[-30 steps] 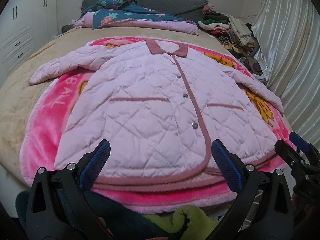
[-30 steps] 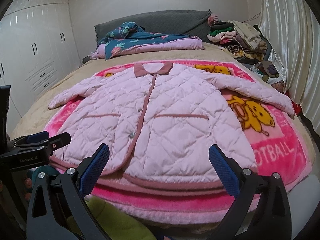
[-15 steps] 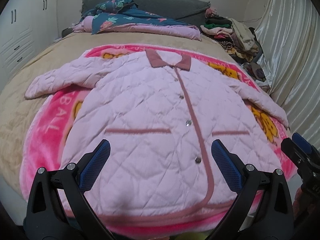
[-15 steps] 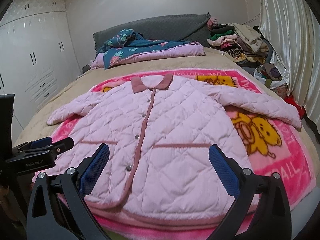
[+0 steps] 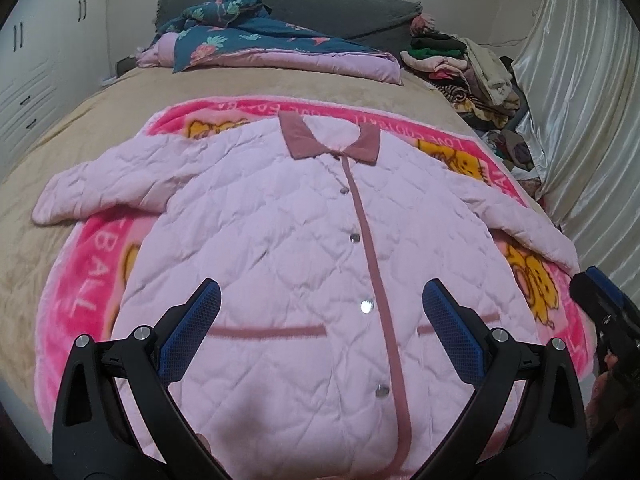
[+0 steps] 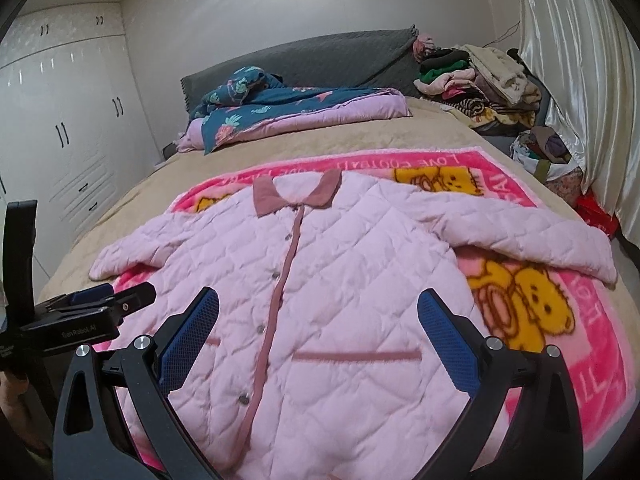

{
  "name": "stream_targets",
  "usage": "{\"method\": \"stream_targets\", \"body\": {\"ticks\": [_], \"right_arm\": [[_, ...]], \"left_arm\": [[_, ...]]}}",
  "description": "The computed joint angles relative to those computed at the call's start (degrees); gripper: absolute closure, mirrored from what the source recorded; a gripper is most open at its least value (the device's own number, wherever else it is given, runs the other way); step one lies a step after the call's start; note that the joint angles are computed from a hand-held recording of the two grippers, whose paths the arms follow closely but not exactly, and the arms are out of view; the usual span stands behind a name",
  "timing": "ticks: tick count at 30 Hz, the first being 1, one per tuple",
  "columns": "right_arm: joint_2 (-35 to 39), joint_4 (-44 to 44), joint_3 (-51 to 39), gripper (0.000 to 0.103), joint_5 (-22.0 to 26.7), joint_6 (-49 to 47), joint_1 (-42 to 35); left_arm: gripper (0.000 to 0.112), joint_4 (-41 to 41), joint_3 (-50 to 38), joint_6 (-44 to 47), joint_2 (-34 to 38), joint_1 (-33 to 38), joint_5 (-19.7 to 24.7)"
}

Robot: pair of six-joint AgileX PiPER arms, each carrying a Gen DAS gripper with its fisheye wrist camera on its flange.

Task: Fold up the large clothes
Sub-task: 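Reach the right tool to the jacket sleeve cuff and grasp it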

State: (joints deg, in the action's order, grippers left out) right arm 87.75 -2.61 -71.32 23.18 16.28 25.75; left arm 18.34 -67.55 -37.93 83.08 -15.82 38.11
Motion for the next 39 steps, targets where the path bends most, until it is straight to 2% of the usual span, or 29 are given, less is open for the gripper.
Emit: {"method": "stream_targets", "body": {"ticks": [6,13,20,25,30,35,39], "right_arm": [[6.76,5.9,-8.62,0.004,3.35,-5.24,-5.66],[14.28,4.61,-18.43,0.004,7.44,-3.53,-11.01],[21.58,3.66,-26.69,0.004,10.84,-1.52,-16.28],[27.88,6.26,-32.44,0.004,13.16,-2.02,-21.33],[34.66,3.61,-37.58,0.004,15.94,2.4,-25.84],[42.09,8.95,-44.36,0.004,20.05,3.5,-32.01],[46.03,11.93,-47.67,0.004,20.03,4.38,-35.93]], "left_arm": [[0.018,-7.0,-9.45,7.47,8.04,1.8,1.0],[0.018,-15.59,-20.23,15.94,16.79,3.32,3.19],[0.018,-11.7,-31.04,13.03,25.98,2.28,6.61],[0.018,-14.17,-37.22,14.68,31.38,2.49,8.58],[0.018,-15.9,-41.38,16.21,35.75,2.47,8.27],[0.018,-16.58,-46.12,15.56,40.29,2.54,9.82],[0.018,-15.55,-49.56,15.24,43.23,2.31,11.16]]}}
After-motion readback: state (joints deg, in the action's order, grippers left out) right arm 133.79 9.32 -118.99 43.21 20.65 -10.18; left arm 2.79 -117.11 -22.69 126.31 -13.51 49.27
